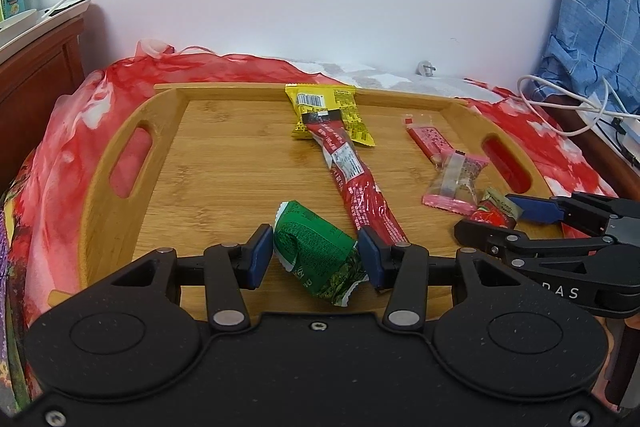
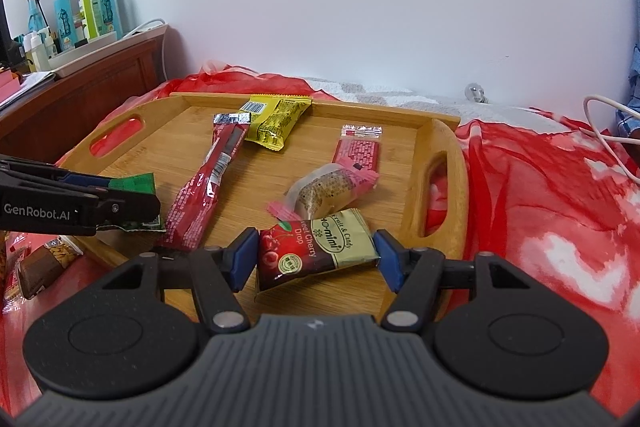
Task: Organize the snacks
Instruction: 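Open both grippers to drop the green and cherry packets onto the tray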
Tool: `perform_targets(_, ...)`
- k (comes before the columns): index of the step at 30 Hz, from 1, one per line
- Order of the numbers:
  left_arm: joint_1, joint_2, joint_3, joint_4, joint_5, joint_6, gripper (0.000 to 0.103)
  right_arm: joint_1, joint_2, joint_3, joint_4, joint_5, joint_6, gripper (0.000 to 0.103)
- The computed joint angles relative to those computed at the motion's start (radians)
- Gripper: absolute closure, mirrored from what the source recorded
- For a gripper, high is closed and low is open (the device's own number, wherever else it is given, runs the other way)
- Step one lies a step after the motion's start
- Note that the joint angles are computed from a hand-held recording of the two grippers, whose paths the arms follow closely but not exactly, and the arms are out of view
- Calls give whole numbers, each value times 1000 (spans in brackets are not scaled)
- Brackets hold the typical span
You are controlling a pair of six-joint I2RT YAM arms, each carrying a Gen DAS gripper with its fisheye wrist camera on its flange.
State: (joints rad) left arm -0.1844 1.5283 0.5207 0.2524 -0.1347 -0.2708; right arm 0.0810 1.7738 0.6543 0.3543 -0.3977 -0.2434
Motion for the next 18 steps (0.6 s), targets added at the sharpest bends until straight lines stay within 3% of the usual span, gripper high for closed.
perform_targets(5, -4, 10, -1, 14, -7, 5, 56, 0, 0, -2, 5, 1, 2, 34)
perform_targets(7, -7, 14, 3, 14, -14, 7, 57, 3, -1, -9, 22, 10, 8, 26)
perform_targets(10, -16, 16, 11, 4, -37, 15, 54, 2, -6, -16, 37, 7, 16, 23)
perform_targets(18, -24, -38, -13, -5, -62, 22, 30, 5, -28, -42, 81, 8, 29, 14)
